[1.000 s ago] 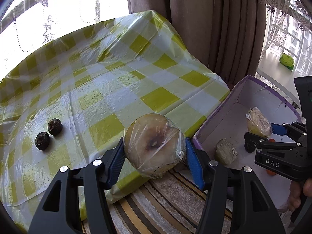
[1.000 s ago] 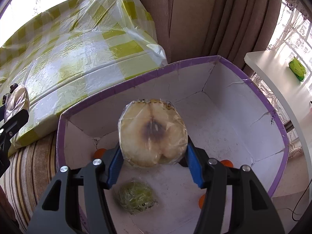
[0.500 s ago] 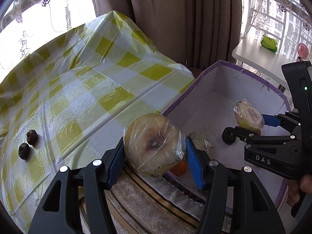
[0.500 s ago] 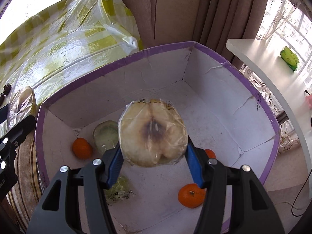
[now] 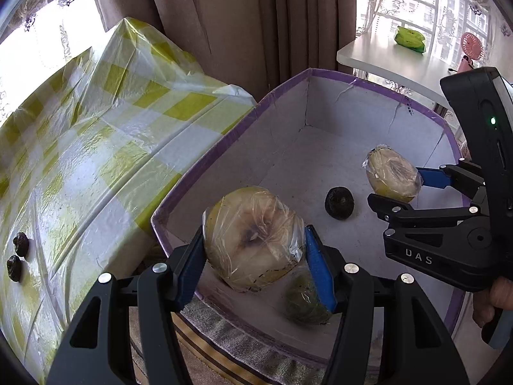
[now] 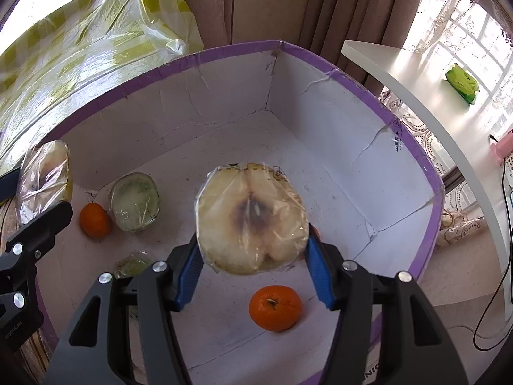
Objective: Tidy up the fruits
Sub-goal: 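Carry the pear half and lemon half over the purple-rimmed box with both tools, then open the right tool to drop the lemon half while the left tool releases the pear half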
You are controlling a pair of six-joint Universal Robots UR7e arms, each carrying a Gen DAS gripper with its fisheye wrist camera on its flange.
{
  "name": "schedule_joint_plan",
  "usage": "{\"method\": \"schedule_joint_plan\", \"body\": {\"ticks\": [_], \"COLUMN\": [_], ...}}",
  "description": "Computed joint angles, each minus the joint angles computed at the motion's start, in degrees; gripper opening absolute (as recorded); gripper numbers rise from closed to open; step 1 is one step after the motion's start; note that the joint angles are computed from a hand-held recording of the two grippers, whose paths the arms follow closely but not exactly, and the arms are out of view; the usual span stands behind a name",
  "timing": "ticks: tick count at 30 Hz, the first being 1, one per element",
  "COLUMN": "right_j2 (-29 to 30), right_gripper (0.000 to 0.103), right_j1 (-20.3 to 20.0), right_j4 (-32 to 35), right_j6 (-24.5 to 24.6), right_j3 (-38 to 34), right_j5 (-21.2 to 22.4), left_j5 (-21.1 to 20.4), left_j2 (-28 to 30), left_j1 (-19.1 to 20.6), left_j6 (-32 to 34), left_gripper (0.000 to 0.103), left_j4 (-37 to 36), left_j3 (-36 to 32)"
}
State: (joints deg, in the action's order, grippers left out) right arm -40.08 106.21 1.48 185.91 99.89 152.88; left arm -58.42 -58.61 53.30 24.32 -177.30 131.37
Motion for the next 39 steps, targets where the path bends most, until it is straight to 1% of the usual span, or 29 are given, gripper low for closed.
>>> {"method": "schedule_joint_plan", "body": {"ticks": [2,6,10,16,25,39], "right_j2": [-0.3,-0.5,-0.7,-0.7,0.3,0.3], "right_gripper": [0.059,0.059,0.059,0.059,0.059,0.059], "right_j1": [0.1,-0.1,-0.3,-0.3,-0.4,-0.6], "right_j4": [-1.5,-2.4,-3.4,-4.4,-2.6,-2.3], "right_j6": [-1.6,-2.7,-4.0,-6.1,-6.2,-6.4], "right_j3": [0.5,0.6,0.7,0.8,-0.3,-0.2], "right_j5": [0.3,0.0,0.3,0.2,0.3,-0.1], "left_j5": [0.0,-0.2,-1.4,-0.2,1.6,3.5], "left_j2": [0.7,1.8,2.1,3.0,4.0,6.2], "left_j1": [0.0,0.1,1.0,1.0,0.7,0.1], "left_j6": [0.6,0.9,-0.1,-0.5,-0.8,0.0], "left_gripper": [0.057,0.057,0.057,0.057,0.057,0.057], "left_j4": [0.5,2.7,6.2,7.4,8.8,8.8], "left_j3": [-0.1,-0.8,-2.2,-2.6,-3.0,-3.8]}}
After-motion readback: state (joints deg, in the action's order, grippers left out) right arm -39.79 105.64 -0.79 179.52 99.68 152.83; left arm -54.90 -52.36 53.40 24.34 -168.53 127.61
